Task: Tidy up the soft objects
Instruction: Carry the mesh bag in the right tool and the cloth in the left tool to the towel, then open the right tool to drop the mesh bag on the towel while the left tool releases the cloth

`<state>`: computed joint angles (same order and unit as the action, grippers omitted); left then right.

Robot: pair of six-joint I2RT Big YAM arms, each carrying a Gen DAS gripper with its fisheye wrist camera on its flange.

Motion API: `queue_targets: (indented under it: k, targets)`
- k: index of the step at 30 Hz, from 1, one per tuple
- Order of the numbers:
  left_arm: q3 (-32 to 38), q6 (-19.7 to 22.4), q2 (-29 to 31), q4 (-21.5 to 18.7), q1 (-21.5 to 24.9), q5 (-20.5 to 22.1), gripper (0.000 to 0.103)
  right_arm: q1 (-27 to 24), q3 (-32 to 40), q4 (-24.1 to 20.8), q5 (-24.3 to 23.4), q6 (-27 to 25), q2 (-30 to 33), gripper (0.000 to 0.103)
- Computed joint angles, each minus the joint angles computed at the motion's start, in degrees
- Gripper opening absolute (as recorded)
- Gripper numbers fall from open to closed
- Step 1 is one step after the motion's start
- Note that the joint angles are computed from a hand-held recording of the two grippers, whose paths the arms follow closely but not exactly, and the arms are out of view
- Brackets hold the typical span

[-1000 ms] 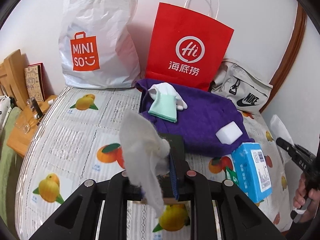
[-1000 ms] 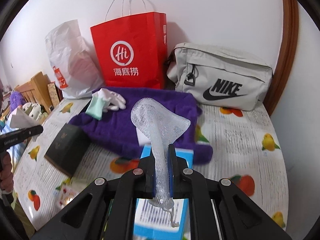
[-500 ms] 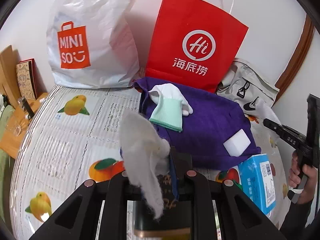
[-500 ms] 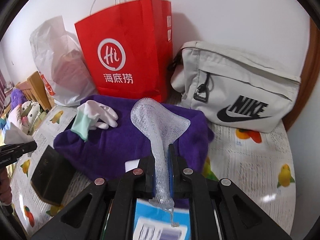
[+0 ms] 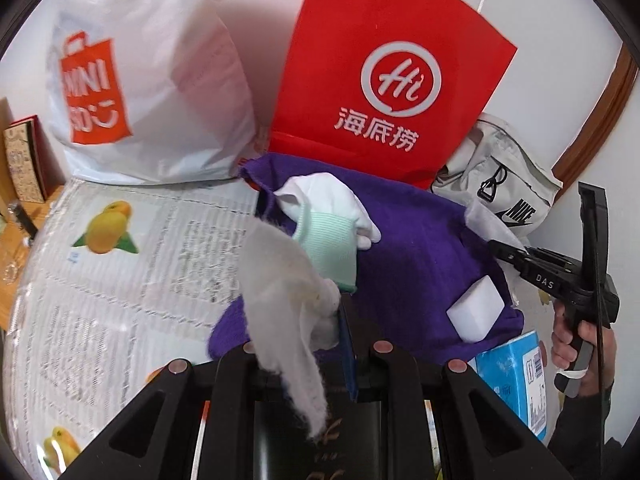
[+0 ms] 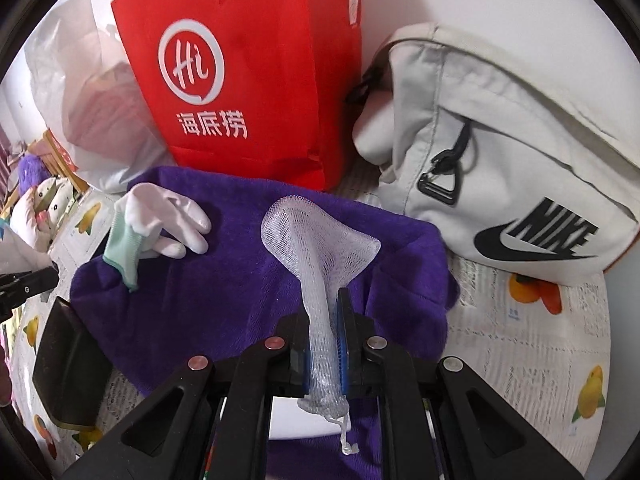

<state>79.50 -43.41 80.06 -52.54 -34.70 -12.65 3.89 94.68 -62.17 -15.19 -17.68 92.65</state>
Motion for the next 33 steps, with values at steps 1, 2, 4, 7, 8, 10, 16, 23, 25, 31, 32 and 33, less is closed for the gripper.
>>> queue_targets:
  k: [1,2,4,7,8,10,16,23,25,31,32,33]
  targets:
    - [0.65,0.40,1.05,-0.34,0.25,0.77,0.019,0.15,0.42,-0.32,0.20,-0.25,0.64,0.015]
    - [1.02,0.52,1.67,-0.62,0.40,1.25,0.019,0.34,0.82,-0.66,0.59,-0.73,1.24,0.016]
    - [1.59,0.40,2.76,-0.90,0.83,2.39,0.019,0.77,1.32,-1.13,1.90,-1.71,2.10,0.016]
    - [2.26,0.12,4.10,-1.15,1.54,4.45,0.019,0.95,2.08,-1.70,1.92,-2.25,3.25,0.023]
    - [2.41,0.08,4.51,-1.10,1.73,5.05,0.019,0.91,2.32,-1.92,1.48,-2.50,3.60,0.033]
    - [2.93,0.30,5.41,-1.33,1.94,5.86,0.019,0.84,2.51,-1.88,1.53,-2.40,4.23,0.044]
    - [4.36,1.47,7.57,-2.30,1.91,8.19,0.019,0.30,3.87,-3.69,0.24,-2.35,5.32,0.061]
    - [7.66,1.88,10.21,-5.38,1.91,9.97,0.042,0.27,1.84,0.11,0.28,-3.37,2.68,0.084]
    - [8.45,1.61,10.47,-6.47,1.79,9.20,0.060,0.31,0.61,1.94,1.15,-3.27,1.30,0.084]
    - [9.47,1.84,9.67,-9.21,0.81,5.95,0.064,-0.33,-2.48,3.63,-0.10,-1.31,-3.13,0.084]
    - [8.93,1.65,8.85,-9.35,0.73,5.68,0.065,-0.51,-3.05,3.62,-0.67,-0.96,-3.97,0.084]
    - [8.60,1.20,8.23,-9.58,0.56,5.34,0.065,-0.73,-3.73,3.56,-1.39,-0.70,-4.95,0.084]
